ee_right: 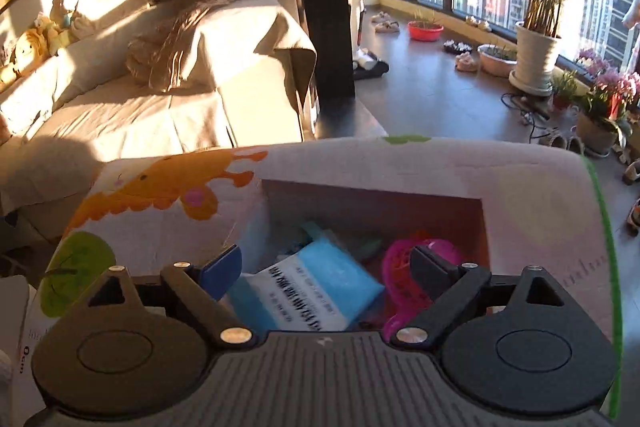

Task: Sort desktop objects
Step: 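Lower the tissue pack and pink strainer into the box and open both tools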

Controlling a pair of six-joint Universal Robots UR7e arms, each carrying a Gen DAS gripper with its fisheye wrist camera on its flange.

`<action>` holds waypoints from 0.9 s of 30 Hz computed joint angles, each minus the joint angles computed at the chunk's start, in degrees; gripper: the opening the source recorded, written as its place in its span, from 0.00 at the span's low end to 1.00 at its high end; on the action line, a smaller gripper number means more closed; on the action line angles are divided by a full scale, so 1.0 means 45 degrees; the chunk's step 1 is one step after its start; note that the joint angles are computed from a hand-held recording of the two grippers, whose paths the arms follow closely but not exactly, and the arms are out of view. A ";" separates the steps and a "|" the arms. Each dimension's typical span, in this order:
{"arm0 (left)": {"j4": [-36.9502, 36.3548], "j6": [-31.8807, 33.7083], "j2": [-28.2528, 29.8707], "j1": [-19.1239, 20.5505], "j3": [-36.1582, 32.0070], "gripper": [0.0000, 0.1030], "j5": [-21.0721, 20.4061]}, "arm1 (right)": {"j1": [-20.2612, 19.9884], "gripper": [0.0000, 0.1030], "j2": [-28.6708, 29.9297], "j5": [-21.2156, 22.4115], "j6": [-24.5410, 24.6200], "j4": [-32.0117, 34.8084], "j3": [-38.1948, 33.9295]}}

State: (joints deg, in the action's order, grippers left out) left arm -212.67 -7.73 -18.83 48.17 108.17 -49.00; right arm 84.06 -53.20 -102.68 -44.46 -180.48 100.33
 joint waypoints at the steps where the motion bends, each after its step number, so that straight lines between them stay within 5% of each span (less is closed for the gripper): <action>1: 0.0023 -0.0058 -0.0006 0.0008 0.0005 1.00 0.0028 | 0.0086 0.80 0.0331 -0.0489 -0.0021 -0.0152 -0.0135; 2: 0.0069 -0.0186 -0.0021 -0.0008 0.0043 1.00 0.0053 | 0.0121 0.69 0.0618 -0.0853 -0.0090 -0.0302 -0.0258; 8: 0.0165 -0.0418 -0.0133 0.0072 0.0060 1.00 -0.0161 | -0.0129 0.45 0.0185 -0.1031 -0.1800 -0.1570 0.0578; 14: 0.0174 -0.0344 -0.0038 0.0039 -0.0049 1.00 0.0008 | -0.0267 0.49 0.0007 -0.0841 -0.1905 -0.2291 0.1511; 20: 0.0148 -0.0368 -0.0010 0.0009 -0.0057 1.00 0.0072 | -0.0465 0.57 -0.0190 0.0324 0.0343 -0.1490 0.1593; 24: 0.0116 -0.0482 -0.0054 -0.0016 -0.0007 1.00 0.0118 | -0.0565 0.57 -0.0108 -0.0047 0.0038 -0.1707 0.1484; 27: 0.0019 -0.0563 -0.0102 -0.0023 0.0070 1.00 0.0163 | -0.0864 0.60 -0.0700 0.0561 0.0735 -0.0078 0.1384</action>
